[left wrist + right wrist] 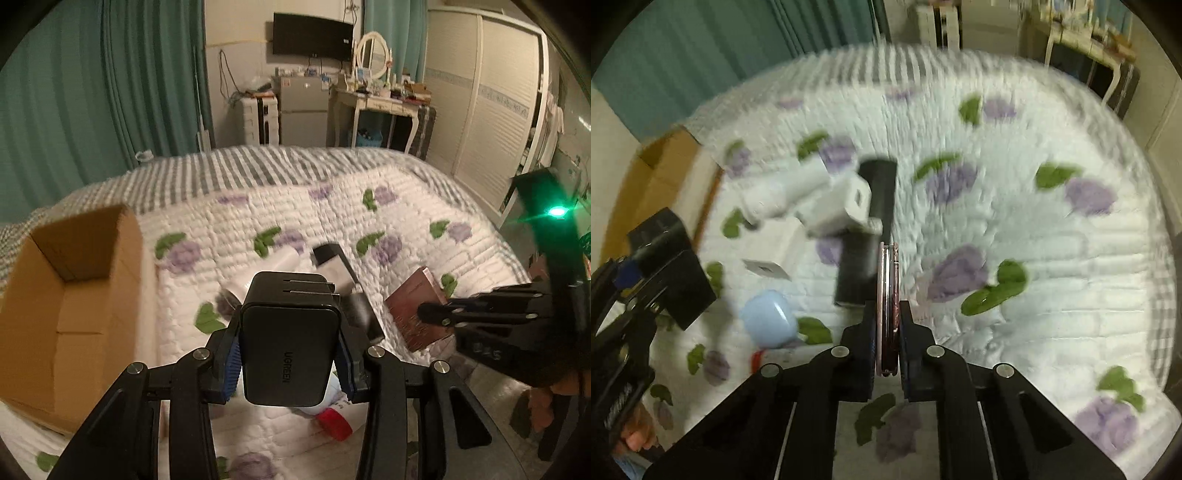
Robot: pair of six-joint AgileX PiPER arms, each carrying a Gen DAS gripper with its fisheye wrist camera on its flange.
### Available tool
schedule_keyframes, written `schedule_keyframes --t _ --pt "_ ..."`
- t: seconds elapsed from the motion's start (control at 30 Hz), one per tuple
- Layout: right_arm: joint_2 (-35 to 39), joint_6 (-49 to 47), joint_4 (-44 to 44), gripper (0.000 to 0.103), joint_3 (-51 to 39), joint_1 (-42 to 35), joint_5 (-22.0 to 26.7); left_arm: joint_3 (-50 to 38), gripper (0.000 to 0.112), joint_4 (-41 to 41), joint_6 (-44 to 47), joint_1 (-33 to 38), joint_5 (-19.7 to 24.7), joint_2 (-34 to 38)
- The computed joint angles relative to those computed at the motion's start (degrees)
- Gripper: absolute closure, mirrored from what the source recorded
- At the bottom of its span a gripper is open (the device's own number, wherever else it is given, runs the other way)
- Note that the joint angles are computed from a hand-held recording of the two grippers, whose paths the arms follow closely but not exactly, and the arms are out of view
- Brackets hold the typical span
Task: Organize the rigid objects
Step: 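Carry the power bank and phone to the box and release both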
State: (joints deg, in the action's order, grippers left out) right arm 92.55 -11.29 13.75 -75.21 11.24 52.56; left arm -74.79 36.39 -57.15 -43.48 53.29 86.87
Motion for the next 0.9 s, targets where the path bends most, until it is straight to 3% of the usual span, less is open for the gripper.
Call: schedule_keyframes --t 0.1,0.27,0.5,0.73,0.9 --pt "-5.4 2.1 -2.0 0.093 0.7 1.2 -1.9 -1.4 0.07 0.8 1.1 0.4 1.9 -2.9" --pt "-8.3 8.7 -7.1 0.093 -7.0 7.1 1.9 -3.8 0.07 0.8 5.1 2.7 4.5 -8.9" --pt "-4.3 18.2 -15.5 0.093 -23.2 22.7 7.0 -3.4 0.07 -2.3 14.2 12.4 5.7 -16.0" --pt "8.9 22.4 -17.0 0.093 -39.8 33.9 9.2 4.0 0.07 -10.9 27.1 29.8 -0.4 -20.4" --pt "18.6 23.3 -16.2 0.093 -48.0 36.6 10.8 10.4 0.07 -18.6 36.6 41.3 -7.7 -19.0"
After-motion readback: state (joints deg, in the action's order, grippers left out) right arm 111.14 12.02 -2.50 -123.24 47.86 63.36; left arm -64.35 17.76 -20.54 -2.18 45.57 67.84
